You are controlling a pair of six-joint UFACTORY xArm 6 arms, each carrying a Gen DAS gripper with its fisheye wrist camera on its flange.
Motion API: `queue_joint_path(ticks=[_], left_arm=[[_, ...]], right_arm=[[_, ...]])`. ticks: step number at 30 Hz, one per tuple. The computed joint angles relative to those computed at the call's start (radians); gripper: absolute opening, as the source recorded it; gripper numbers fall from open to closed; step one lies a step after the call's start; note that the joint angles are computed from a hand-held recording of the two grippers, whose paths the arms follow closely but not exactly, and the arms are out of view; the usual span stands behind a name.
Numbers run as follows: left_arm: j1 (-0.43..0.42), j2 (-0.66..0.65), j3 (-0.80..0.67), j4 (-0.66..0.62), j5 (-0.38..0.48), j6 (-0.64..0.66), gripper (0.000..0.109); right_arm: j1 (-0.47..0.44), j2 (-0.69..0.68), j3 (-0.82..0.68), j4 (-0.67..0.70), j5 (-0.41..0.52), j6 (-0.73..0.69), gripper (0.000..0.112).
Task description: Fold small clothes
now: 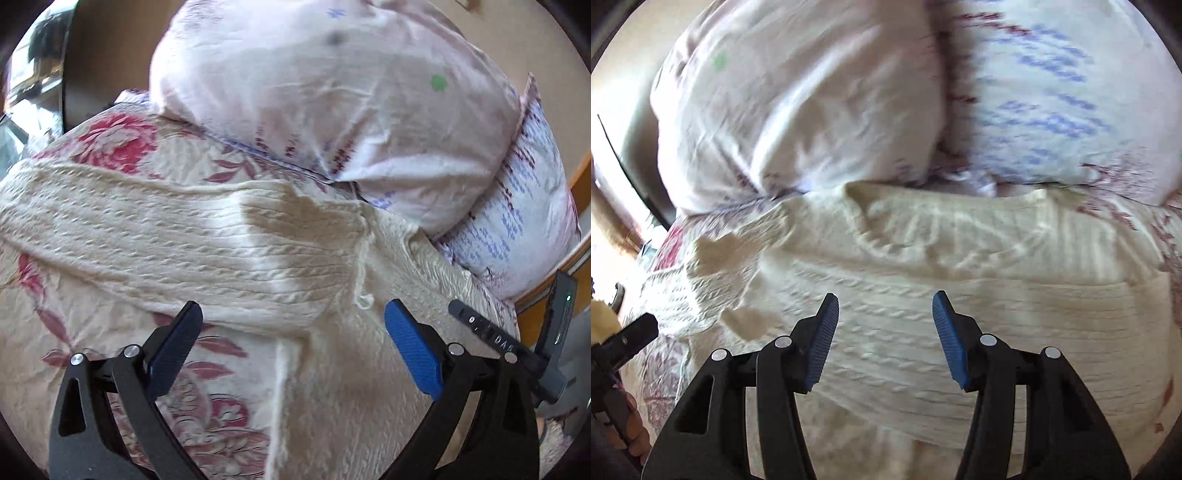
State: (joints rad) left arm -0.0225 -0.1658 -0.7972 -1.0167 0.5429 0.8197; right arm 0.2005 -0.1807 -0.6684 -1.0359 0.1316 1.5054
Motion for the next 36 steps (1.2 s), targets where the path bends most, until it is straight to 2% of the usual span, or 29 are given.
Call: queue_joint_path(ticks=[6,9,11,13,15,17,19,20,24,30,31,32,36], left_arm=[[0.167,0.044,-0.039,0.0,0.057,-0.13,0.09],[0.223,0.079,-0.066,-0.026,0.101,-0.189,0.086],[0.256,0.114,-0.091,-0.063,0.143,-0.227,0.083],[0.272,0.135,-0.106,-0.126,0.16,-0.244,0.081],[0.281,0.159,-0.129,-0.15,0.168,-0.273,0.078],[0.288,0.186,-0.153,-0.181,0.171,-0.29,0.073],[0.303,0.214,-0.176,-0.22,0.179,-0.31,0.064],[0.31,0.228,-0.186,-0.248,0.183,-0.32,0.062],[0.333,0.279,-0.225,-0.312,0.191,-0.375,0.042],[0.347,0.324,-0.262,-0.346,0.181,-0.42,0.021],[0.345,0.329,-0.271,-0.335,0.179,-0.42,0.01],[0.344,0.329,-0.278,-0.336,0.186,-0.411,0.007],[0.327,0.274,-0.273,-0.424,0.241,-0.274,0.007]], right_arm=[[0.152,0.19,-0.18,0.128,0.085,-0.171,0.056],[0.233,0.236,-0.254,0.007,0.263,-0.145,0.059],[0.252,0.24,-0.27,0.021,0.308,-0.2,0.059],[0.225,0.209,-0.228,0.072,0.256,-0.219,0.063],[0.187,0.156,-0.16,0.064,0.181,-0.156,0.068],[0.161,0.089,-0.091,0.061,0.146,-0.112,0.071],[0.139,0.036,-0.033,0.085,0.126,-0.108,0.071],[0.13,0.009,-0.004,0.107,0.12,-0.114,0.071],[0.098,-0.085,0.094,0.191,0.113,-0.142,0.071],[0.068,-0.191,0.186,0.185,0.115,-0.106,0.071],[0.063,-0.206,0.198,0.185,0.115,-0.106,0.071],[0.059,-0.22,0.209,0.185,0.116,-0.103,0.071],[0.039,-0.297,0.264,0.183,0.12,-0.09,0.071]])
